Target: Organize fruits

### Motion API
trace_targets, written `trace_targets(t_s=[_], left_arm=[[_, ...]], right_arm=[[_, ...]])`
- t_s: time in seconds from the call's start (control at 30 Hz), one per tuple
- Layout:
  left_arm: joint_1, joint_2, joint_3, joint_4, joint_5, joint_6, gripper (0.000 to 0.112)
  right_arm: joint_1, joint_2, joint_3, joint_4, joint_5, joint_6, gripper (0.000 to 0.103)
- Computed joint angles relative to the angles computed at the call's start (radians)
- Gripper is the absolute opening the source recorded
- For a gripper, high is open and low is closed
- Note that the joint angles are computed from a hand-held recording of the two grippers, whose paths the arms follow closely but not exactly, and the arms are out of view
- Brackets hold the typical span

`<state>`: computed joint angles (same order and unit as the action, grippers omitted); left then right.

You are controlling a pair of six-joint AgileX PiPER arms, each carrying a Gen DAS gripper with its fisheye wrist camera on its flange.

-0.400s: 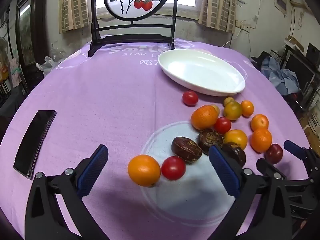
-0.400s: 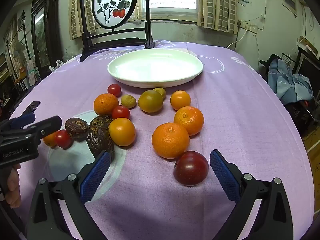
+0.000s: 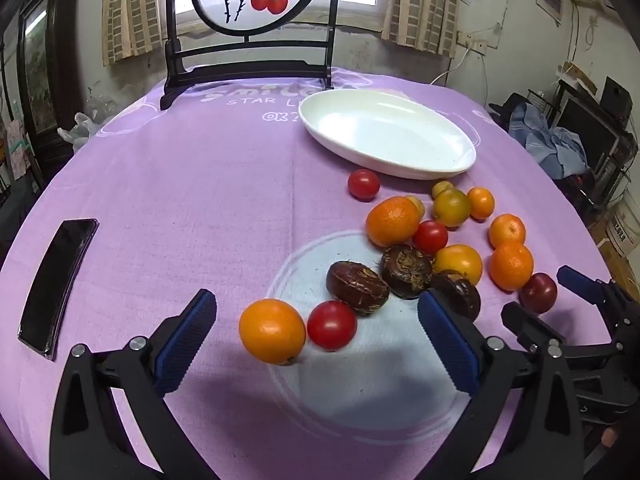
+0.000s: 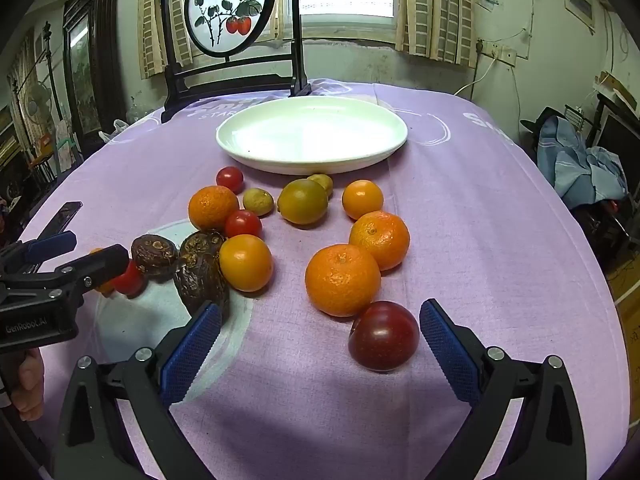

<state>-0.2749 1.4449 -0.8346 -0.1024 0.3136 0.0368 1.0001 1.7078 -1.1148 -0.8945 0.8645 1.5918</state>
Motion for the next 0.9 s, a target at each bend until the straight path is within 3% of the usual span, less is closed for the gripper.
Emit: trace_targets(t_s=[0.1,0.3,0.9], left_arm=[[0.006,0.011,-0.009,-0.06,0.019,0.092,0.099],[-0.017,0.033,-0.019,0.009,0.019,0.028,0.099],[0.004,0.044,-0.023,-0.013,0.018,0.028,0.099]], right_arm=[[-0.001,0.002,-0.001,0.001,-0.002,0.0,0.1],[-0.01,-0.005,0.006,0.005,-0.008,-0.008,0.1],[-0.005,0.01,-0.008,0.009,-0.007,-0.008,0.1]])
